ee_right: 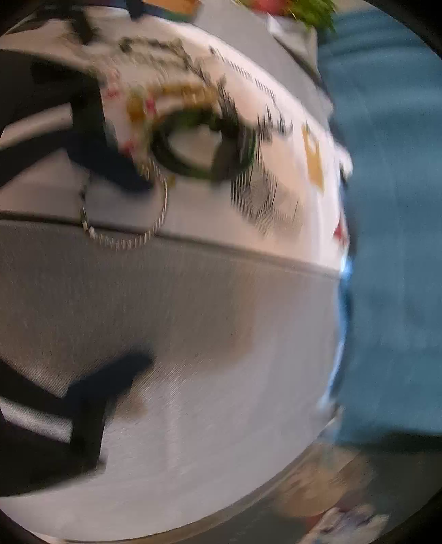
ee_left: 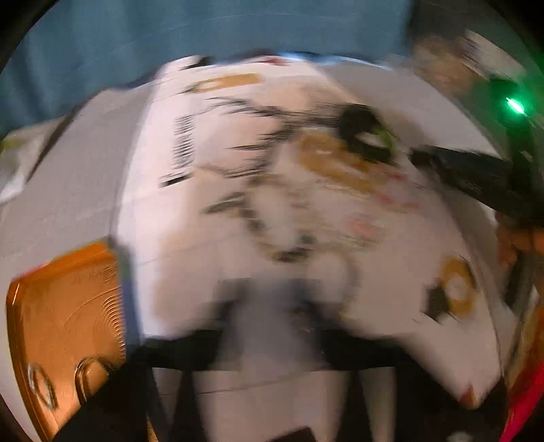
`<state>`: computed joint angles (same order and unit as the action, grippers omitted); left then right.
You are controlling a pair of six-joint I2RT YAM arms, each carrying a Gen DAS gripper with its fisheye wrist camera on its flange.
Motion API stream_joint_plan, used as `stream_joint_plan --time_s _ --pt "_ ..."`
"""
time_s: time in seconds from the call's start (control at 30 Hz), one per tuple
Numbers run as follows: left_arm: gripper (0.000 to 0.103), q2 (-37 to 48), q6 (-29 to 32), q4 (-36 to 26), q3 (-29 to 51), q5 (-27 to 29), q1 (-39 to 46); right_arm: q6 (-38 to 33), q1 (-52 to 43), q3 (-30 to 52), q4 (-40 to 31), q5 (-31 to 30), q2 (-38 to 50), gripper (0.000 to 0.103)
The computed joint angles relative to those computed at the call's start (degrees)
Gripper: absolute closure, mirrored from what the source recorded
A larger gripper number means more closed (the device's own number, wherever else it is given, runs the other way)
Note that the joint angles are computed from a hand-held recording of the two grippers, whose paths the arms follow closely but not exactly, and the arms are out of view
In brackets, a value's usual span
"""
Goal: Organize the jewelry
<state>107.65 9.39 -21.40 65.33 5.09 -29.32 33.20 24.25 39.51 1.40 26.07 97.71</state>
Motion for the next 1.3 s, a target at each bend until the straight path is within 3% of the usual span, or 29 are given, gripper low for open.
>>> stream_joint_plan --time_s 0.03,0.07,0.2,0.33,0.6,0.83,1.0,1.3 --pt "0.099 -0.22 0.47 -0.39 -0.13 0.17 -0.41 -1.61 0.97 0.13 -0.15 -0.27 -0.40 0.098" --pt "0.099 -0.53 0.47 -0.59 -0.39 0.18 -0.60 -1.40 2.43 1.38 -2.86 1.40 0.10 0.100" --pt "0.099 -4.20 0.31 -1.33 -2.98 2.70 0.47 2.94 3.98 -0.95 -3.97 -0.27 -3.16 0.100" --pt "0.099 -9.89 0.35 -2.64 -6.02 4.79 2.19 11.30 9.24 -4.94 -8.11 3.82 -10.96 0.100" --pt "0.099 -25.24 1.08 -7.58 -10.91 7.50 4.76 28.44 25.72 0.80 -30.48 15.05 -19.47 0.100" --pt "0.099 -39.05 2.99 -15.51 -13.82 10.23 10.71 46.12 41.12 13.91 -50.59 21.80 -14.59 0.100" --pt "0.099 -48.30 8.39 -22.81 -15.82 15.06 19.57 54.91 50.76 26.44 -62.41 23.98 -6.24 0.100" --pt "0.099 -55.51 28.91 -39.21 -14.82 29.23 46.18 58.60 60.17 48.38 -71.24 24.41 10.32 0.100"
